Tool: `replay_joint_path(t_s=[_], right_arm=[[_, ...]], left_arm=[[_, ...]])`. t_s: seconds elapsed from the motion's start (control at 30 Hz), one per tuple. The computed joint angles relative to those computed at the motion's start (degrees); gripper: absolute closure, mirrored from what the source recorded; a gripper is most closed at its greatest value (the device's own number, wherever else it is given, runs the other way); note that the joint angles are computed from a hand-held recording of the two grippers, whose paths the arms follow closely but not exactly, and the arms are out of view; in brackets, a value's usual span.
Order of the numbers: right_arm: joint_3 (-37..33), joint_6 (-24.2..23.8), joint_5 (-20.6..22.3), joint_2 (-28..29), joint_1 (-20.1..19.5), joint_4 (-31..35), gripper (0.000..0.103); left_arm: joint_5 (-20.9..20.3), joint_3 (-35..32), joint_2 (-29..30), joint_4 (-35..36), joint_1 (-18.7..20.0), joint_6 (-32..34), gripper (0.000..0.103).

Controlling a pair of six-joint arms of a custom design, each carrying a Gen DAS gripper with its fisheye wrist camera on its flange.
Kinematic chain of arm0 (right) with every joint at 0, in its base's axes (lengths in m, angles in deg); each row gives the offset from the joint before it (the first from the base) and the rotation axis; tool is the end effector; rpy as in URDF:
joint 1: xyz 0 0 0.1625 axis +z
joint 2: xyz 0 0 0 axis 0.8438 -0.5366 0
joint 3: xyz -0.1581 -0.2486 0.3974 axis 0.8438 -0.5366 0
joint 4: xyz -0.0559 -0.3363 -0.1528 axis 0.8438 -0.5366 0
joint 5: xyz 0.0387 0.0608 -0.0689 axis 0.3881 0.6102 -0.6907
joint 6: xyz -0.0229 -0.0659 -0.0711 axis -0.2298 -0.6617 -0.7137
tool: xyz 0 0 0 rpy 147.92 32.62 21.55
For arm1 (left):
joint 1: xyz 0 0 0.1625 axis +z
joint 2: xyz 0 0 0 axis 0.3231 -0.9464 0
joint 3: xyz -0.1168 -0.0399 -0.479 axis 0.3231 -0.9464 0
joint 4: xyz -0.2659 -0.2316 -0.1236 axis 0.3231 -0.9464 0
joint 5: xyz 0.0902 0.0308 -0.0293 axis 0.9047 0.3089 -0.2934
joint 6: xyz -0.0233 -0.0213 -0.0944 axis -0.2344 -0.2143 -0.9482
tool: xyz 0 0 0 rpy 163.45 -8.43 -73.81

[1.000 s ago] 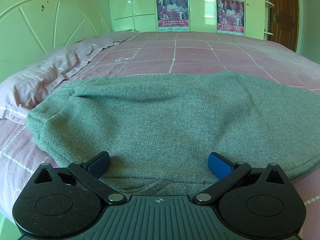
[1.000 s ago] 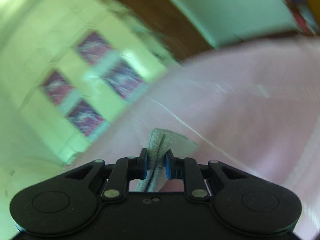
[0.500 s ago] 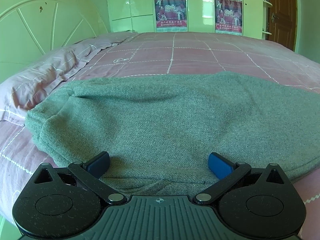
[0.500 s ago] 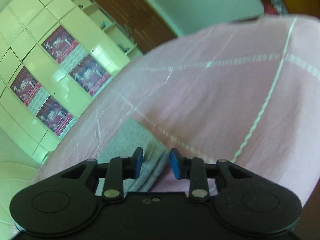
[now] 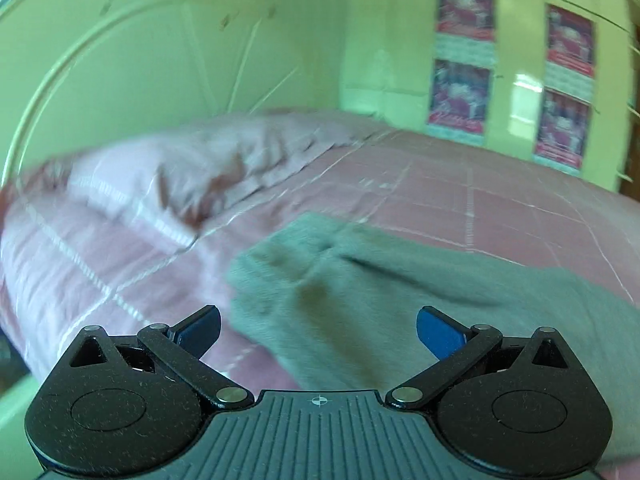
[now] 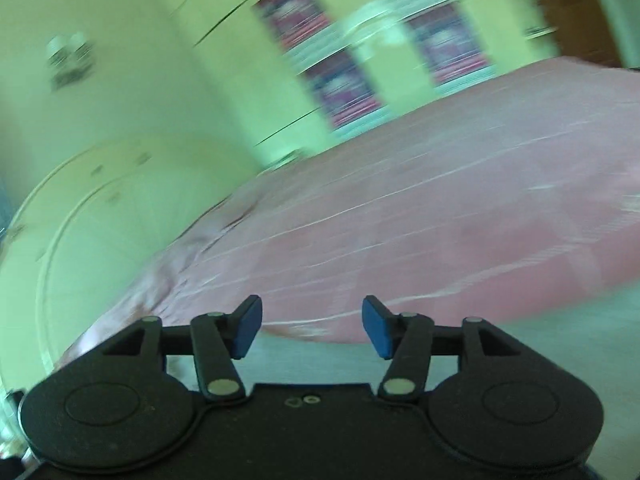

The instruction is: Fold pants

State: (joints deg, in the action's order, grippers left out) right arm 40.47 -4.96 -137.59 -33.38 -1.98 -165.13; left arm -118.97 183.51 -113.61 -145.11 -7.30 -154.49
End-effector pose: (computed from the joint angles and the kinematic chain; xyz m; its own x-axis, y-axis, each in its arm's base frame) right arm -0.0958 -0.4719 0.4255 -0.8175 -0.5634 0.1193 -0.5057 0.6031 -0.6169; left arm -0.2813 -0.2755 0.0164 -0.5978 -0.6424 -0.4796 0.3070 0.3692 -0.8772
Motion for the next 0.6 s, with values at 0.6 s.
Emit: replay_joint_path(t_s=[0.6], right_arm=[[-10.0, -2.6, -25.7, 24.8, 17.3, -0.1, 0.065]], left_arm=[[7.8, 17.6, -4.4, -36.3, 7.9, 6.9, 0.008]])
